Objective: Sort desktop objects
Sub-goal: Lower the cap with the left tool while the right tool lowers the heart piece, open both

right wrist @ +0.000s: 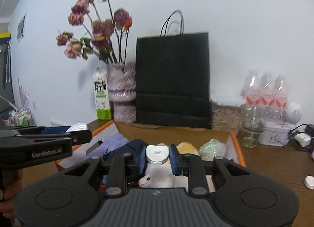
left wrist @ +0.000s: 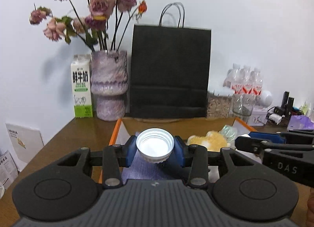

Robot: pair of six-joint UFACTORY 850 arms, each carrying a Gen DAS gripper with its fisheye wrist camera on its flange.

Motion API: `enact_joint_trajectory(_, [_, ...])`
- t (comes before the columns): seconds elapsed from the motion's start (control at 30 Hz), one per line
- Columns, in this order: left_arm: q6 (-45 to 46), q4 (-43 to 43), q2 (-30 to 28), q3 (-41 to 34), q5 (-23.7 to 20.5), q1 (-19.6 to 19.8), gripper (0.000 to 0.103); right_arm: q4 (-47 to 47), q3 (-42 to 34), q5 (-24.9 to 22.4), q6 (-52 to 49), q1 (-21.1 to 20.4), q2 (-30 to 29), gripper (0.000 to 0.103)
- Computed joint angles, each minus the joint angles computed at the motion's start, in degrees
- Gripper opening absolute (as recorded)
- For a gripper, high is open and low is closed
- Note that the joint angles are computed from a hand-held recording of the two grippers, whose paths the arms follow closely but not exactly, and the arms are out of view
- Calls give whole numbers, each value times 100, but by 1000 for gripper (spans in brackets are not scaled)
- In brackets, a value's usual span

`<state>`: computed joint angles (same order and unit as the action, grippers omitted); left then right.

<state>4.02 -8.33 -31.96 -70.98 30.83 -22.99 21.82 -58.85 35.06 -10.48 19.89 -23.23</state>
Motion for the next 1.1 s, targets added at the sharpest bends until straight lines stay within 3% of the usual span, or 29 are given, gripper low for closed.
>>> enact_joint_trajectory(0.27, [163, 2, -300, -261, -385, 85, 41, -194, -359, -495, 147, -97, -433, 25])
enact_joint_trajectory(0.7, [308, 66, -356, -272, -509, 77, 41, -65, -350, -604, -2, -71, -479, 25])
enact_joint_trajectory(0.73, [375, 31, -348, -263, -504, 68, 43, -36, -355, -615, -19, -71, -477, 25])
enact_joint_trajectory(0.77, [417, 25, -336, -251, -496, 59, 53, 22, -351, -606, -53, -66, -475, 27])
enact_joint_trajectory(0.8, [483, -37, -315, -224, -459, 45, 74, 54, -353, -616, -79, -69, -474, 41])
enact_joint_trajectory(0.83, [701, -280, -298, -193, -376, 11, 83, 135, -349, -607, -126, -60, -467, 53])
enact_joint_trajectory(0.87, [1132, -763, -294, -172, -245, -42, 89, 243, -317, -523, -170, -45, -452, 78])
enact_joint_trajectory(0.9, [1387, -1034, -292, -160, -164, -72, 96, 414, -287, -398, -288, -25, -439, 91])
enact_joint_trajectory(1.0, [1411, -1168, -285, -140, -84, -70, 103, 550, -206, -212, -398, -5, -385, 102])
enact_joint_trajectory(1.1, [1253, -980, -252, -96, -82, -58, 103, 493, -145, -173, -353, -5, -338, 103])
